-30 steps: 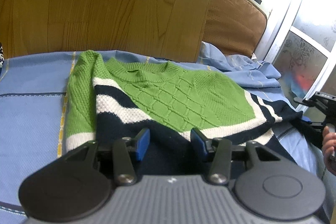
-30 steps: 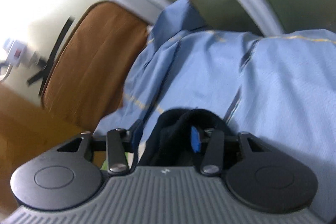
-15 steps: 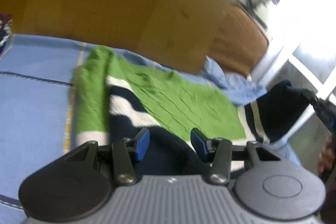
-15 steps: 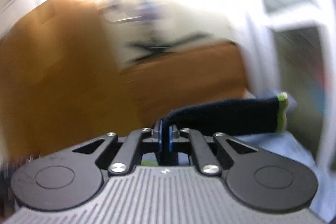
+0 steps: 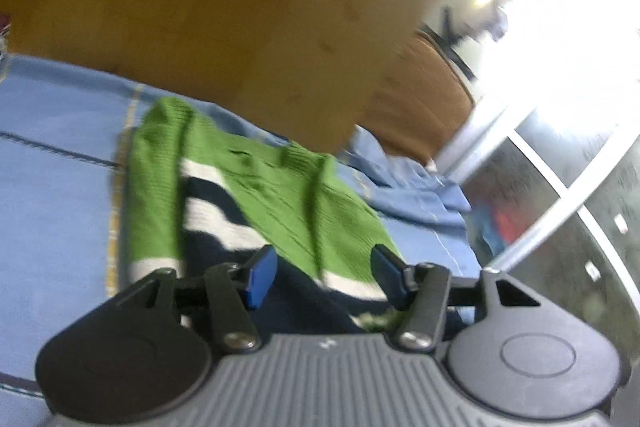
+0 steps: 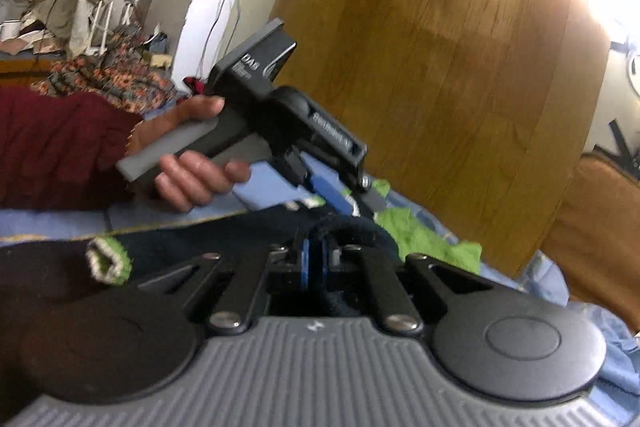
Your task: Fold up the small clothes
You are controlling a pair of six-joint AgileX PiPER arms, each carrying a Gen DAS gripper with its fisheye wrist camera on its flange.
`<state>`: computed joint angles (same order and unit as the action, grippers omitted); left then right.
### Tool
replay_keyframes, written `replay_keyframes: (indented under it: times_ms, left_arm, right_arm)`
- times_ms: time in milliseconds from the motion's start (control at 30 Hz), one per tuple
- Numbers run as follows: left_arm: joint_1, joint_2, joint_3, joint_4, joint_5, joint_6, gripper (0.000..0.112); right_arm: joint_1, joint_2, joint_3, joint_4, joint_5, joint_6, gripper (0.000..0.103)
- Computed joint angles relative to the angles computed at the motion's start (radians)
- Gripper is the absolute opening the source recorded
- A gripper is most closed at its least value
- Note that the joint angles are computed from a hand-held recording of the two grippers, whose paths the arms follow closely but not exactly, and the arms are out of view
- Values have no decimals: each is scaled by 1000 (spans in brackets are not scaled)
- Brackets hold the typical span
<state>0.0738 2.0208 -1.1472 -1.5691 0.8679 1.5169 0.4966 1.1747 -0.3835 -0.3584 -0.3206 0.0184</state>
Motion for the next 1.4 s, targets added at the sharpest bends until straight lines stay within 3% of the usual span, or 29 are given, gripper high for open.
replay_keyframes:
  times_ms: [200,300,400,533,667,733,800,833,867,900,933,1000,1200,1267,1333,1400]
  left_arm:
    - [32,-58,61,-3,73,31,81]
    - [61,-44,45,18,134,-27,85]
    - [58,-11,-15,66,169,-133,90]
    - [20,53,-105,145,197,-256,93]
    - [22,130,-150,128,304,-316,93]
    - [16,144,-154,115,331,-325,93]
    - [-1,136,-148,107,316,-320,82]
    - [-8,133,-150,108,315,-319,67]
    - [-19,132,-156,111,313,-324,59]
    - [-27,128,-160,117,311,-326,42]
    - [-36,122,-161,122,300,-324,21]
    - [-58,94,-158,139,244,-316,6]
    - [-131,33,-293,215,35,-322,6]
    - [-175,37,-376,271,-51,-334,6]
    - [-231,59,-460,355,-168,-372,6]
    - [-277,115,-559,488,-256,-460,6]
  right_arm:
    - [-11,16,-14,154,-83,-89,8]
    - [-57,-5,11,209,-149,-78,9]
    - [-97,-20,21,171,-179,18,9]
    - [-18,-44,60,339,-222,-136,9]
    - [83,-79,116,576,-313,-285,9]
    - [97,-90,135,608,-342,-272,9]
    - [105,-88,148,601,-351,-235,9]
    - [114,-80,154,602,-358,-226,9]
    - [120,-71,158,602,-362,-218,9]
    - [126,-61,159,604,-365,-213,9]
    - [128,-53,160,596,-366,-202,9]
    - [135,-41,159,589,-364,-193,9]
    - [163,79,78,529,-326,-187,14]
    - [183,164,19,538,-327,-205,25]
    - [183,238,-31,540,-333,-191,56]
    - [168,251,-43,546,-319,-169,58]
